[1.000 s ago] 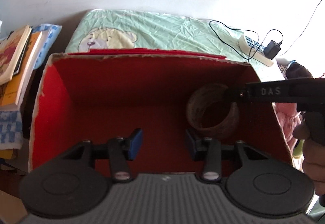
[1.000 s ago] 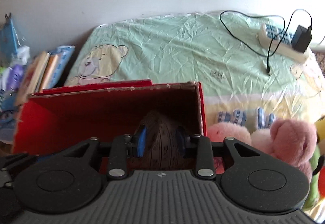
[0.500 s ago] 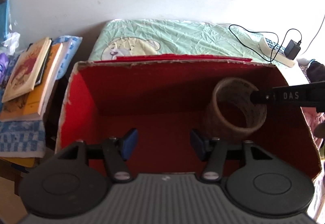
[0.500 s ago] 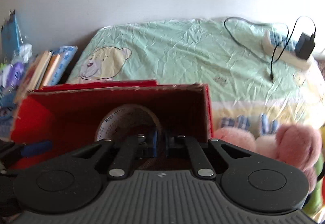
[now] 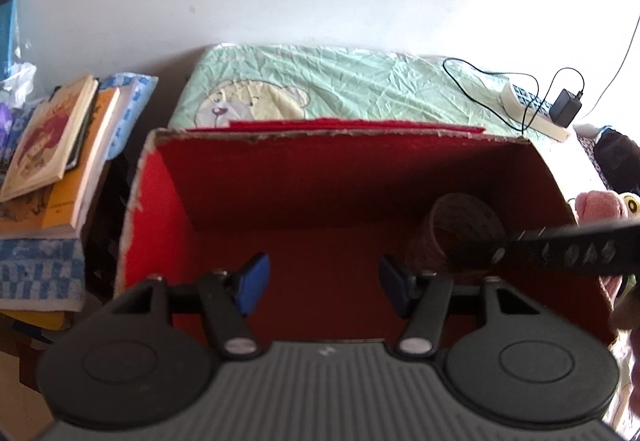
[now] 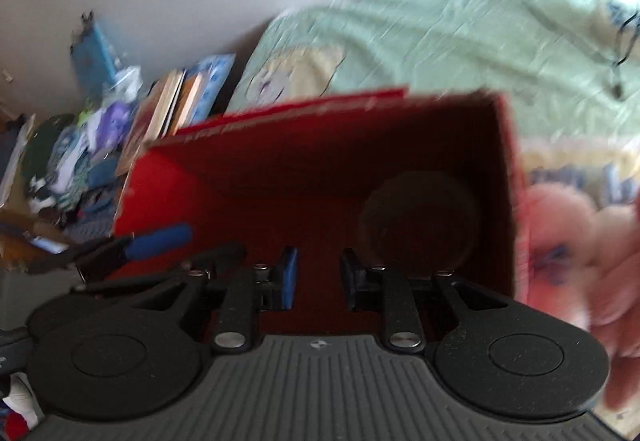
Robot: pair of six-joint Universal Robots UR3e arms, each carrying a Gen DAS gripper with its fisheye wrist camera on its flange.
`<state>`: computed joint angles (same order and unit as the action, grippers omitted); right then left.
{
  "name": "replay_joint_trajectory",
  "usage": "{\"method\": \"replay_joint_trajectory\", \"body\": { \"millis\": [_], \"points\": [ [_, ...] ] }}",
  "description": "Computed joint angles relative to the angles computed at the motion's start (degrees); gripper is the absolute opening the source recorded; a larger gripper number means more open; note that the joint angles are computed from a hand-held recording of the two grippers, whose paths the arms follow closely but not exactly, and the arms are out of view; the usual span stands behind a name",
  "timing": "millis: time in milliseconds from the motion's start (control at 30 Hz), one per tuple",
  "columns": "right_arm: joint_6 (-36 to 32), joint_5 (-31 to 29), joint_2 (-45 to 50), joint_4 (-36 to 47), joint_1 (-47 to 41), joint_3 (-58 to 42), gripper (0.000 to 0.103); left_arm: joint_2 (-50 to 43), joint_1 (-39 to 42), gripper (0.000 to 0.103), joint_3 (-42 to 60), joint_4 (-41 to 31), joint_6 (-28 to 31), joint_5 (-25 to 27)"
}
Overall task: Organize objects
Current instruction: 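Open the right gripper to release the tape roll and withdraw, then move the right gripper back toward the wooden gourd toy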
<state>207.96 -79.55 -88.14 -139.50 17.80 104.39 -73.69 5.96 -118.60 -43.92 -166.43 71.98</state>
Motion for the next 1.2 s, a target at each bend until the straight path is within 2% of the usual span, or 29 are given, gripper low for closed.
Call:
{"method": "replay_joint_trajectory", "body": {
  "millis": [67,100,133,167,200,267,367,433,500,567,700,800,833,933,967,1033,1100,1200],
  "points": [
    [1.6,-6.4,2.1,2.8,2.2,-2.8,0.024,0.4,-0.3,0.061,-0.2,0.9,-0.1,1.5],
    [3.4,-11.0,2.8,3.8,3.6,-3.8,0.008,0.8,-0.7,0.061,-0.3,1.3,-0.1,2.5],
    [4.7,-13.6,3.0,4.0,4.4,-3.8,0.001,1.4,-0.9,0.061,-0.4,1.3,-0.2,3.1],
    [5.1,-14.3,2.4,3.2,4.7,-3.1,0.005,2.0,-0.6,0.061,-0.6,0.9,-0.1,3.1],
    [4.7,-12.5,0.9,0.8,4.3,-0.9,0.017,2.7,-0.1,0.061,-0.8,0.3,0.1,2.6],
    [3.9,-8.1,-2.9,-3.2,3.2,3.8,0.017,4.4,0.9,0.061,-0.9,-1.3,0.0,1.6],
    [4.4,-10.3,-7.0,-6.9,5.2,7.9,0.017,7.0,0.5,0.066,-0.7,-3.7,-0.7,2.3],
    [4.7,-13.6,-9.2,-8.1,7.7,9.7,0.017,9.2,-0.7,0.083,-1.2,-4.1,-1.4,4.0],
    [4.4,-13.6,-12.1,-10.9,8.6,12.9,0.017,11.3,-3.4,0.091,-1.7,-3.6,-2.7,7.3],
    [3.1,-12.9,-16.2,-12.7,8.6,16.5,0.017,13.2,-6.4,0.091,-2.0,-3.3,-3.6,10.7],
    [3.1,-16.1,-20.0,-14.5,11.2,19.8,0.017,14.7,-14.7,0.091,-1.2,-3.6,-7.3,19.7],
    [5.0,-14.7,-24.1,-18.0,10.7,24.3,0.018,15.6,-17.5,0.091,0.2,-6.9,-10.6,21.8],
    [5.9,-14.6,-25.9,-20.0,10.6,26.5,0.020,15.7,-18.5,0.091,1.0,-8.5,-11.9,22.6],
    [7.9,-17.5,-28.9,-26.6,13.2,31.6,0.035,14.5,-23.1,0.091,2.9,-11.3,-16.6,27.6],
    [7.8,-18.8,-29.6,-27.0,14.4,32.2,0.042,14.0,-24.9,0.091,3.6,-12.0,-18.0,29.7],
    [7.5,-20.8,-31.3,-24.8,16.4,32.3,0.044,13.3,-29.3,0.091,4.3,-12.9,-21.3,34.3],
    [7.2,-18.7,-34.6,-22.3,15.6,33.4,0.044,13.1,-32.6,0.091,4.7,-14.2,-24.1,37.1],
    [6.9,-12.5,-40.3,-19.3,12.2,36.0,0.044,12.8,-36.6,0.091,4.8,-15.8,-27.5,40.4]
  ]
}}
